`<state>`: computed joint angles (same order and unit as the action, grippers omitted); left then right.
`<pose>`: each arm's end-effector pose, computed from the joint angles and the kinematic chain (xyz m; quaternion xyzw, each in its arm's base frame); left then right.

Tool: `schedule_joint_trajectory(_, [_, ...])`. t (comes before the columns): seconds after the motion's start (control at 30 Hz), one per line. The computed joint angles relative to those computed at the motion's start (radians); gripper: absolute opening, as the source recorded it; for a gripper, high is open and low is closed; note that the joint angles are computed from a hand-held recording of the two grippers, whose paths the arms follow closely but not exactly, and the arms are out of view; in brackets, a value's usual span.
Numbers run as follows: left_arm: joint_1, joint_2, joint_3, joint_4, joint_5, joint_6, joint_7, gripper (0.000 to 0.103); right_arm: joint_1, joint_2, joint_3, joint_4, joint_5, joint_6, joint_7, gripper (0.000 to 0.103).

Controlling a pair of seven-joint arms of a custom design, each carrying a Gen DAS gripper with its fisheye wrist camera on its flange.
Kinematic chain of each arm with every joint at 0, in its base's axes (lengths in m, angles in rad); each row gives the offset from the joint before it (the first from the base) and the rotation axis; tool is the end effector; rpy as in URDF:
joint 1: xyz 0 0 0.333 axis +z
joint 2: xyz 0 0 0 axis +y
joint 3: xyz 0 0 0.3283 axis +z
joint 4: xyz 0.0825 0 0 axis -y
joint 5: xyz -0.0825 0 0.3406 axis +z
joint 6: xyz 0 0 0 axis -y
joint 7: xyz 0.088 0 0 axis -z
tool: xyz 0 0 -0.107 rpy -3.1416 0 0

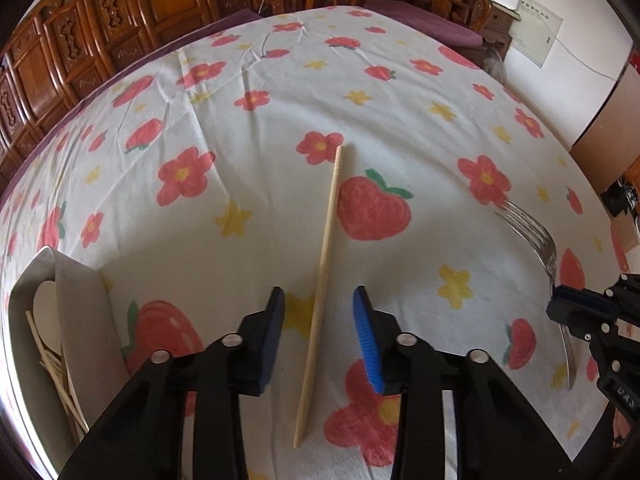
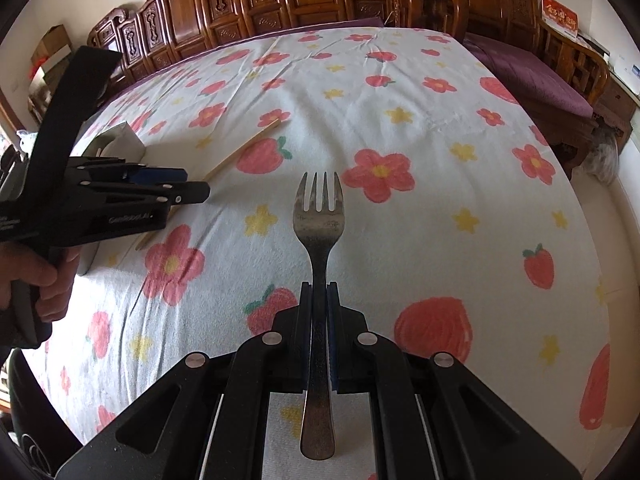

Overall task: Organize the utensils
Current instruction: 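Grasp the light wooden chopstick with the left tool while the right holds the fork, then carry the chopstick and steel fork over the steel tray with both tools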

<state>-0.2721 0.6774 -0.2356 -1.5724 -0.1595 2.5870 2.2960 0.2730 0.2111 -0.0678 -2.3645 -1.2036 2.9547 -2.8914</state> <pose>0.6338 -0.3097 0.3246 -0.2588 0.9427 -0.2019 0.0588 0.4640 0.1604 0.3031 -0.5098 0.8193 -0.1740 0.1963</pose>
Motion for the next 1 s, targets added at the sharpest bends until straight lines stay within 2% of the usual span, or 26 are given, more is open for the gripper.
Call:
schedule_joint_trajectory(0.1, [0.003, 0.002, -0.004, 0.003, -0.005, 0.001, 0.005, 0.028, 0.003, 0.005, 0.002, 0.003, 0.002, 0.001, -0.006, 0.008])
schedule_joint_trajectory(0.2, [0.003, 0.004, -0.005, 0.009, -0.008, -0.012, 0.007, 0.005, 0.006, 0.007, 0.003, 0.005, 0.008, 0.001, -0.014, 0.008])
schedule_joint_trajectory(0.5, [0.034, -0.053, -0.030, -0.046, -0.057, 0.008, 0.042, 0.004, 0.019, -0.024, 0.016, 0.003, 0.022, -0.026, -0.018, 0.008])
schedule_joint_trajectory(1.0, [0.117, -0.203, -0.054, -0.163, -0.190, 0.033, 0.152, 0.004, 0.043, -0.089, 0.083, 0.035, 0.078, -0.122, -0.058, 0.008])
